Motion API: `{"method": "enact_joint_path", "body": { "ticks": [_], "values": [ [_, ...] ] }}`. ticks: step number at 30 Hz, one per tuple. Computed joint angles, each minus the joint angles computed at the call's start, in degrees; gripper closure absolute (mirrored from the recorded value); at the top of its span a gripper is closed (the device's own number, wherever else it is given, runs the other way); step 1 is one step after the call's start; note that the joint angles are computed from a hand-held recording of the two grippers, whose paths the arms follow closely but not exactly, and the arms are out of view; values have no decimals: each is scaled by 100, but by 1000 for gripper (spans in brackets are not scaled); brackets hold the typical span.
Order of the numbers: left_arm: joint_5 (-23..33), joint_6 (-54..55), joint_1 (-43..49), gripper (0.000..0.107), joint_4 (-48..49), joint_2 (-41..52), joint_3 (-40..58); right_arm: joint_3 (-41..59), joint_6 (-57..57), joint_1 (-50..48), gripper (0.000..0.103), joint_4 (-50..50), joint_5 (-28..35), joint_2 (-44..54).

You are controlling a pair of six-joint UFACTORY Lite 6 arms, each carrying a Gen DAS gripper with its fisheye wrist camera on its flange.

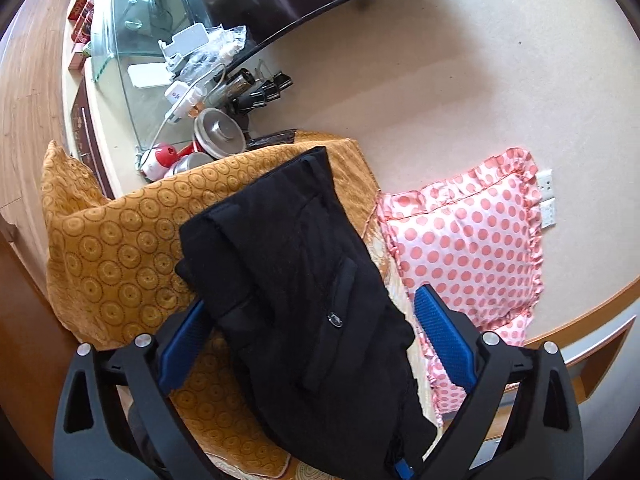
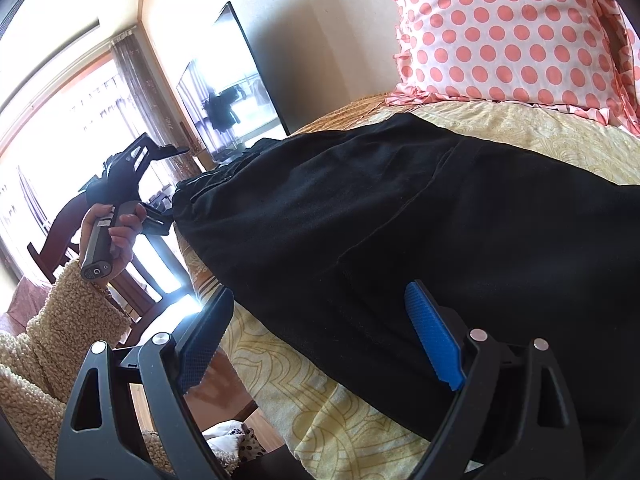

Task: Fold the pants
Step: 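Grasp the trousers' waistband end with the left tool, then lift the waistband end with the left tool and fold it over the legs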

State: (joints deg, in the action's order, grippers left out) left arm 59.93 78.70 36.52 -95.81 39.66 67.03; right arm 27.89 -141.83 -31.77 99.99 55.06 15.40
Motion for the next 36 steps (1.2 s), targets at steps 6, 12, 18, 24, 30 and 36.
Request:
{"method": "enact_joint_path", "body": {
  "ticks": [6, 12, 18, 24, 30, 36],
  "values": [
    [-215, -162, 201, 47, 76, 124, 19, -53, -93, -7, 14, 42, 1, -24],
    [-751, -286, 62, 73, 130, -21, 5, -66, -57, -18, 14, 42, 2, -48],
    [-868, -162, 19, 84, -31, -65, -102, -45, 25, -102, 14, -55, 68, -24],
    [-802, 447, -85, 89, -473, -721, -643, 53, 340, -420, 14, -446, 293, 53],
    [-757, 740, -489, 93, -553, -1895, -1221, 182, 692, -1247, 12, -1244, 862, 176],
    [-1059, 427, -1519, 93, -370, -3307, -1661, 428, 705, -2533, 2, -2232, 1617, 492]
  ]
}}
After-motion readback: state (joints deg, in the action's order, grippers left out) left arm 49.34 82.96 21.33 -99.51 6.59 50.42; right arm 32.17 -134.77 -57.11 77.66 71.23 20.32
